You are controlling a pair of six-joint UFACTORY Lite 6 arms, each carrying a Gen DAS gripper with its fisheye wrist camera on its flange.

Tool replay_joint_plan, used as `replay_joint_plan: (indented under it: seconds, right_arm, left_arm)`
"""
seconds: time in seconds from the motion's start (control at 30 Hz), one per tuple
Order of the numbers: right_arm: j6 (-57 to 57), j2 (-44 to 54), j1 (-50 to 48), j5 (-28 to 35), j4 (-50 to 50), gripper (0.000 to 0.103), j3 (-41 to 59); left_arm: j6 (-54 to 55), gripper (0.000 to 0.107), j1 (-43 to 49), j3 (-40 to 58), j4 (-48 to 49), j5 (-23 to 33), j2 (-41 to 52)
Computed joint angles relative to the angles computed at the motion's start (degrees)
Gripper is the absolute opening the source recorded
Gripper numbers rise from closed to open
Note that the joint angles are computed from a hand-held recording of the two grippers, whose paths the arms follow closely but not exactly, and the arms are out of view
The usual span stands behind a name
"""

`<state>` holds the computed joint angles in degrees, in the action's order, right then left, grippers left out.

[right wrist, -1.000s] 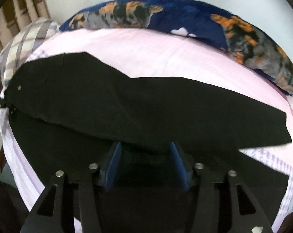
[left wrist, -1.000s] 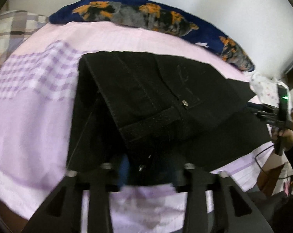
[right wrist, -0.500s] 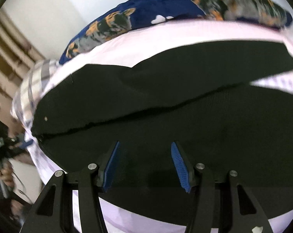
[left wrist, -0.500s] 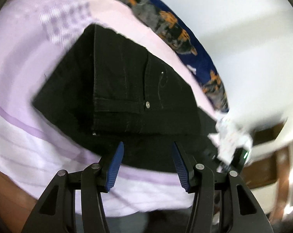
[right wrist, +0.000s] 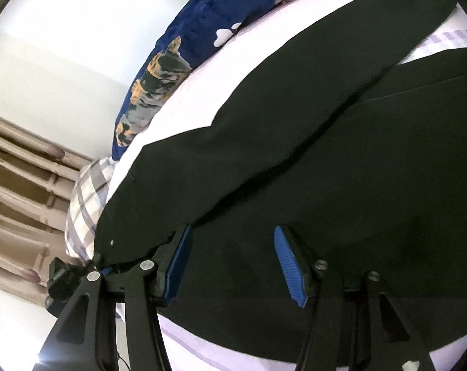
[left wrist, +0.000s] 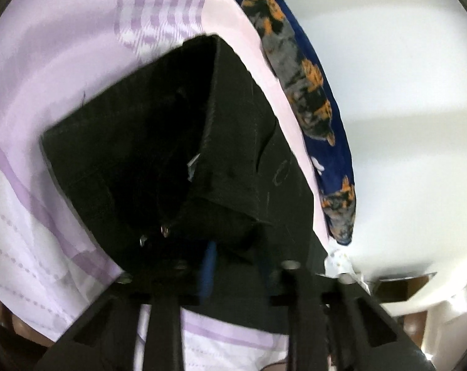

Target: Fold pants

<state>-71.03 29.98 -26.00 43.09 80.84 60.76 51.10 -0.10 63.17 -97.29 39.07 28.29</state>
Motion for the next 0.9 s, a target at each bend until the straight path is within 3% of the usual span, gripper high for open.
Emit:
replay_joint_plan:
  seconds: [0.1, 0.33, 0.43, 0.5, 0.63, 0.7, 0.9]
  right_arm:
    - [0.23, 2.27, 0.86, 0.19, 3.0, 0.053, 1.72]
    - [2.55, 9.82, -2.1, 3.97, 9.45, 0.05, 8.48]
    - [4.98, 12.7, -3.96, 2.1, 10.57, 0.045, 13.21]
    - [6.9, 15.14, -5.43, 1.74, 9.41, 0.033, 17.17]
    - [12.55, 20.83, -8.78, -0.99, 6.16, 0.025, 26.8]
    - [15.36, 23.59, -10.12, -1.51, 4.38, 0.016, 31.15]
    - [21.51, 29.03, -12.11, -1.78, -2.12, 0.005, 40.05]
  left_arm:
    - [-0.24, 0.012, 0.02, 0.64, 0.51, -2.99, -1.16]
    - [-3.23, 0.012, -0.08, 2.25, 5.26, -4.25, -2.0]
    - [-3.89, 0.012, 0.3, 2.54, 6.14, -3.89, -1.84]
    - [-5.72, 0.012, 0.5, 3.55, 8.39, -4.12, -1.37]
    - [-8.6, 0.012, 0.86, 5.22, 12.32, -4.31, -0.07]
    - [-10.21, 0.012, 0.92, 6.29, 14.54, -4.42, 1.05]
    - [-12.91, 0.012, 0.6, 9.08, 19.35, -4.92, 4.17]
